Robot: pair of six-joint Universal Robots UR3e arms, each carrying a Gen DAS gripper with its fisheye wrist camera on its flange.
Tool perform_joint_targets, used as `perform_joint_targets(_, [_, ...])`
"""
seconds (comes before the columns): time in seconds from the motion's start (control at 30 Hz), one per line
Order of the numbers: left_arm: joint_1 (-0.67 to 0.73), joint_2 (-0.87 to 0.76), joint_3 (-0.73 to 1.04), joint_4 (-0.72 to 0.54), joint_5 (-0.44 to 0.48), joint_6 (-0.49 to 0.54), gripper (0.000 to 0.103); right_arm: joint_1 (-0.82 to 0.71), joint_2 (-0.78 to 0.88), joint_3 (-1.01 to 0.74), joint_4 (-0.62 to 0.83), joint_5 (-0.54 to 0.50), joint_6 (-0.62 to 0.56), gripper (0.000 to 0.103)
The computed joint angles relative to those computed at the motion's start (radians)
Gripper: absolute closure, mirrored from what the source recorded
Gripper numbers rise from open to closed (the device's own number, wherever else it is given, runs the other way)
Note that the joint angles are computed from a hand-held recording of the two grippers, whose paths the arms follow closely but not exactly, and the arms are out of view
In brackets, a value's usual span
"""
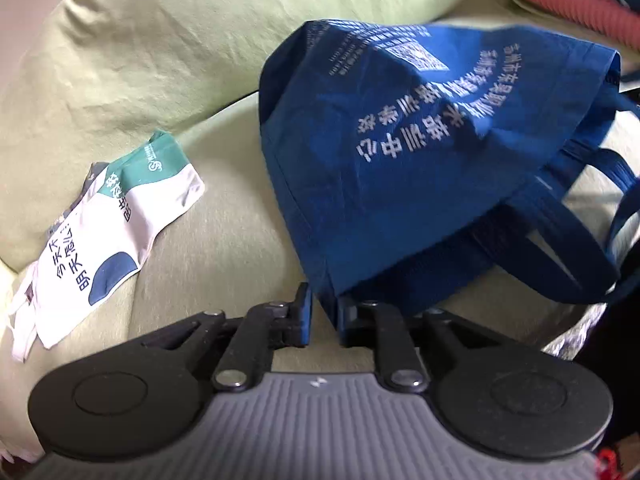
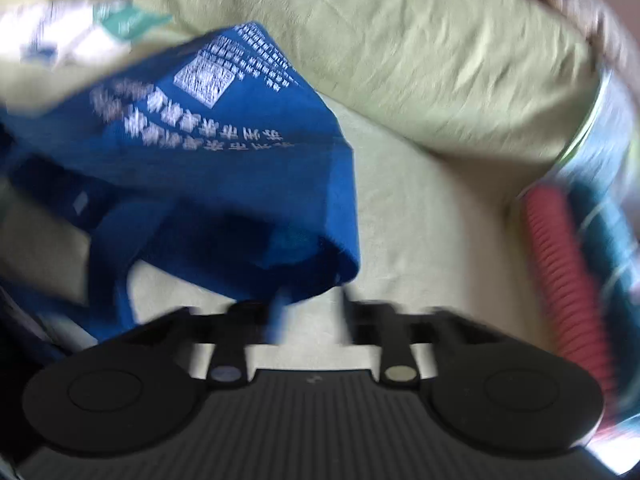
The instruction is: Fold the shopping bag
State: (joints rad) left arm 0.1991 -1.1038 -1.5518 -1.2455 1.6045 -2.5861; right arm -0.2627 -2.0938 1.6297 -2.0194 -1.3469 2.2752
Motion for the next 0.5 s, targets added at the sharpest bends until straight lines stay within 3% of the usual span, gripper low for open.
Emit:
perform_joint_targets(0.1, [-0.067, -0.021, -0.029, 0.056, 0.048, 0.004, 0.067, 0.066, 0.026, 0.033, -0.111, -0.069, -0.012, 0.043])
perform_joint_targets(0.17, [-0.060, -0.006, -0.044, 0.061, 0.040, 0.024, 0.094, 0.121, 0.062, 0.038, -0.192, -0.123, -0.030, 0.044])
perform_joint_targets(0.23, [-0.021, -0.003, -0.011, 0.023, -0.029, 0.019, 0.094, 0.155, 0.097, 0.025, -0.235, -0.176, -0.028, 0.043])
perform_joint_targets(0.3, [0.044, -0.036, 0.099, -0.120, -0.188, -0.014, 0.094, 0.166, 0.139, 0.012, -0.287, -0.222, -0.014, 0.045])
perform_joint_targets(0.33, [0.040, -0.055, 0.124, -0.140, -0.212, -0.026, 0.094, 0.155, 0.180, 0.010, -0.356, -0.250, -0.003, 0.045])
perform_joint_targets(0.43, [-0.085, -0.186, 0.247, -0.170, -0.322, -0.094, 0.092, 0.131, 0.331, -0.132, -0.374, -0.338, 0.085, 0.045])
perform_joint_targets(0.5, [-0.194, -0.233, 0.306, -0.172, -0.291, -0.092, 0.077, 0.077, 0.373, -0.287, -0.245, -0.304, 0.178, 0.045])
